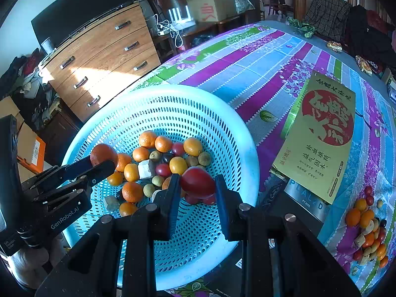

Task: Organize fruits
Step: 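Lower both tools into the basket and open them to release the fruit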

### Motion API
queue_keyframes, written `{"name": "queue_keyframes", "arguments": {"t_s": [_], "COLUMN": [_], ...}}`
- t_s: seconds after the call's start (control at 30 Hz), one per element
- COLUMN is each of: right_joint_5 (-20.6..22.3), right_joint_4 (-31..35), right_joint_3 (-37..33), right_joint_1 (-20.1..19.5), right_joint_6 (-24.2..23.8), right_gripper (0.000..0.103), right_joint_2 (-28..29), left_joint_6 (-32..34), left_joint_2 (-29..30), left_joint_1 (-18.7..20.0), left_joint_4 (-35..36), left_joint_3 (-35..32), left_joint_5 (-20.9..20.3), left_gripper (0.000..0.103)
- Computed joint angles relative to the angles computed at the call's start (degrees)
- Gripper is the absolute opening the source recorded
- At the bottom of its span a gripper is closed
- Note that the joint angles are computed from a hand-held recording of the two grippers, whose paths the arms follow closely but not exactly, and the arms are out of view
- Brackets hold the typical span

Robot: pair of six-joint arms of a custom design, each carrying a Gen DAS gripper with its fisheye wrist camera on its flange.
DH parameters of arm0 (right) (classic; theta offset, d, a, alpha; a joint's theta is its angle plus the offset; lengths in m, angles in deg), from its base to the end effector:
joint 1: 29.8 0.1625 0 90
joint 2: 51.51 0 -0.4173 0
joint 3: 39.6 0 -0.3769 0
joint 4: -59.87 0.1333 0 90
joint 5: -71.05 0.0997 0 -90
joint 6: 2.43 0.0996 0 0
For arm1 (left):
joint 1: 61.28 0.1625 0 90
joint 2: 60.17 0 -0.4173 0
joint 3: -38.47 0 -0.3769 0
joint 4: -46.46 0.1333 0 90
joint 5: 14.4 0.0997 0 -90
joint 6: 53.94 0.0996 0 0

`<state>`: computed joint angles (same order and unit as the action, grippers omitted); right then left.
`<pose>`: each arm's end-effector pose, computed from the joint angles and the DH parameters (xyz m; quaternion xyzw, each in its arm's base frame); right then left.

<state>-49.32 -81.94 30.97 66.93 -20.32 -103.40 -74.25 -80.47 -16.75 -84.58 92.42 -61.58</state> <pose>0.1697 -0.7302 0.3527 0.1243 -0.9197 0.2494 0.2766 -0.4389 -0.7137 0.0388 0.1794 0.9119 -0.2482 0.2733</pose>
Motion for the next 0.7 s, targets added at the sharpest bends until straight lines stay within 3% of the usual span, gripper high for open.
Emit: {"name": "queue_keyframes", "arguments": {"t_s": [0.5,0.53,0.63,0.7], "right_joint_5": [-0.58,-0.61,-0.56,-0.83], "right_joint_4": [-0.06,0.15,-0.19,-0.84], "right_joint_3": [0.43,0.37,0.47,0.64], "right_joint_1": [-0.47,-0.51,-0.59,-0.58], "right_joint_6": [0.45,0.53,0.54,0.39], "right_gripper": [0.032,0.032,0.043,0.052], "right_joint_2": [0.03,0.08,0.20,0.29], "left_joint_6": [-2.26,-2.31,-2.24,-2.12], "left_joint_2": [-0.05,-0.05,-0.14,-0.18], "left_joint_1": [0.42,0.40,0.24,0.09], "left_joint_4": [1.31,1.29,0.73,0.18], "left_joint_3": [-0.26,-0.27,0.04,0.25], "left_joint_5": [0.92,1.12,1.65,2.36], "left_gripper": [0.041,0.043,0.062,0.065]}}
